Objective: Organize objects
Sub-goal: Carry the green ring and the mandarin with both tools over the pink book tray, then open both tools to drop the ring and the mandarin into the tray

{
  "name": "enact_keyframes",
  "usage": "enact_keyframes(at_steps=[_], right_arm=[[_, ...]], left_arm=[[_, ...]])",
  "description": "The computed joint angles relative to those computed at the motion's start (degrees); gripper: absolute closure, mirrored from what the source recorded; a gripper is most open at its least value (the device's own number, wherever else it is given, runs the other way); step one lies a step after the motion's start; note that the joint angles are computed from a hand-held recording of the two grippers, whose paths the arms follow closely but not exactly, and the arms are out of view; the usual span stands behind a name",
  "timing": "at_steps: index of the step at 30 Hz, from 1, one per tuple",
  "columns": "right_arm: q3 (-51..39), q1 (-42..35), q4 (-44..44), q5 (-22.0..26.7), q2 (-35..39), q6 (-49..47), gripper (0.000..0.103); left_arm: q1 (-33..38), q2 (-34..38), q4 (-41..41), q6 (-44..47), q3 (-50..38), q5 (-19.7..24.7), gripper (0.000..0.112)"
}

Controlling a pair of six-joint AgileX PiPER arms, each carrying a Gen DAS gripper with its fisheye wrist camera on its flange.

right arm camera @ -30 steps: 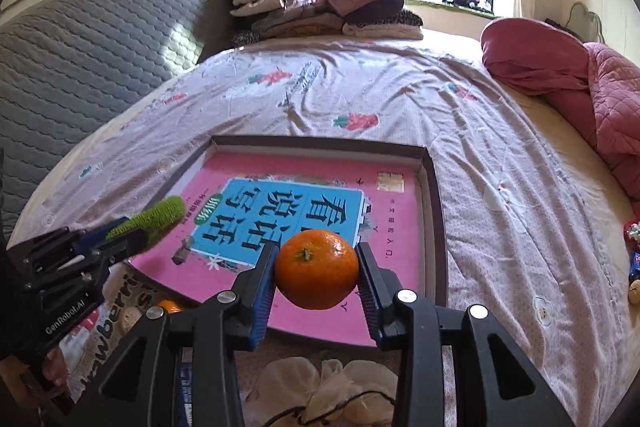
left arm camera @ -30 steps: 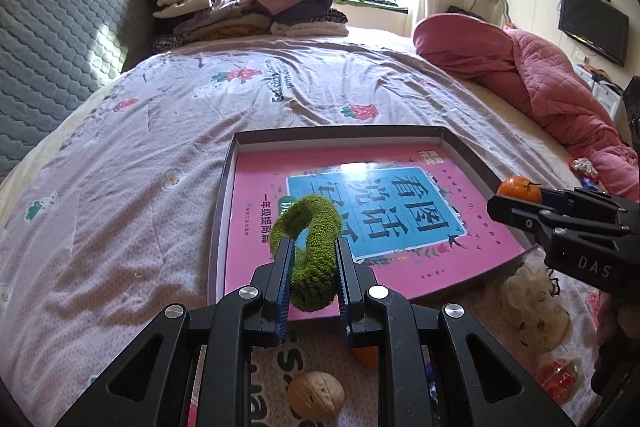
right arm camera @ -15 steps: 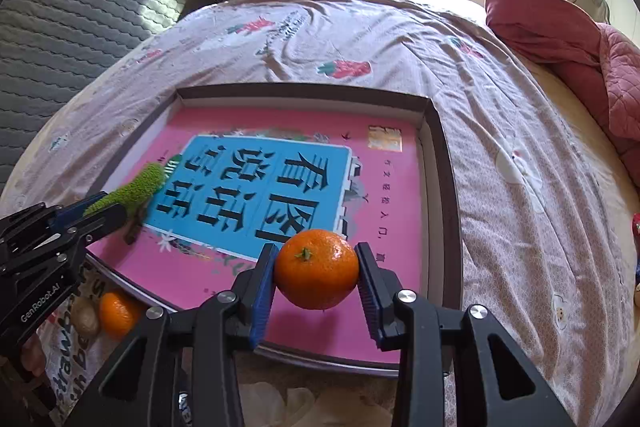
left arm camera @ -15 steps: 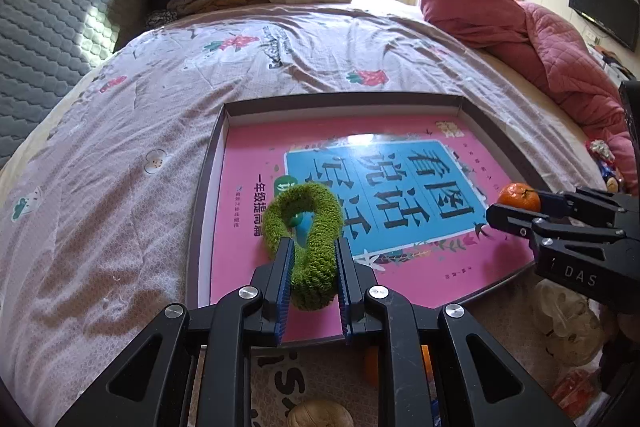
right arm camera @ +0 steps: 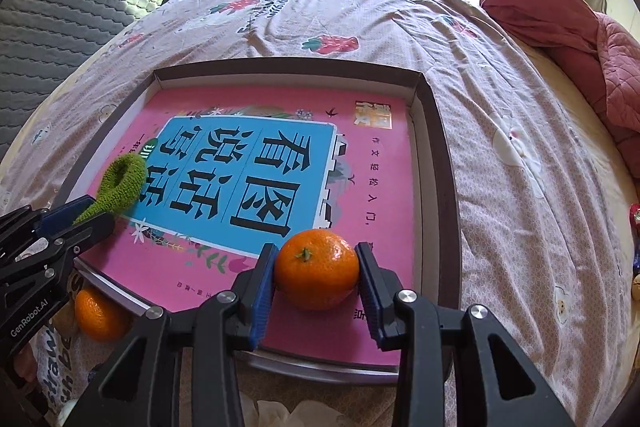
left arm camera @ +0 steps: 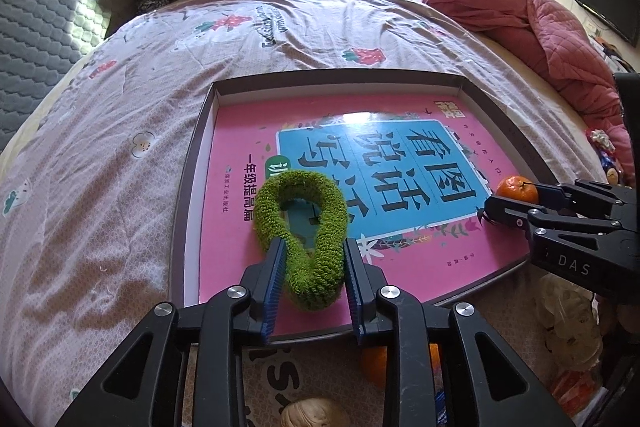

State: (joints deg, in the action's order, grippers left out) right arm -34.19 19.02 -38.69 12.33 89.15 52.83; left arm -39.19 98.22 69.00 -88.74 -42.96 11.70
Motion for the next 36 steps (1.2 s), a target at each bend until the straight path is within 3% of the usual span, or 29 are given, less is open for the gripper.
enact_keyframes(at_steps=[6, 12, 21, 32, 36], right_arm=[[-0.24, 0.44, 1.07, 1.81, -0.97, -0.43, 0.064], [0.59, -0.12, 1.53, 2.55, -4.46, -0.78, 0.056], [0.78, 0.90, 3.88, 5.35, -9.06, -2.91, 0.055], [1.49, 6.69, 3.29, 12.24, -19.21, -0.37, 0.054], [1.64, 10.91, 1.24, 16.22, -23.82, 2.63, 0.047]], left_arm=[[-0.22, -0.47, -4.10, 3.50, 0.01, 1.58, 0.069], [-0.05, -2.70, -3.95, 2.59, 1.28, 1.08, 0.062], [0.16, -7.68, -7.66, 5.19, 3.08, 1.25, 0.056], [-4.40, -18.72, -10.16, 5.69, 6.27, 6.85, 0.042], [-7.13, -22.89, -11.76, 6.11, 7.36, 9.43, 0.038]])
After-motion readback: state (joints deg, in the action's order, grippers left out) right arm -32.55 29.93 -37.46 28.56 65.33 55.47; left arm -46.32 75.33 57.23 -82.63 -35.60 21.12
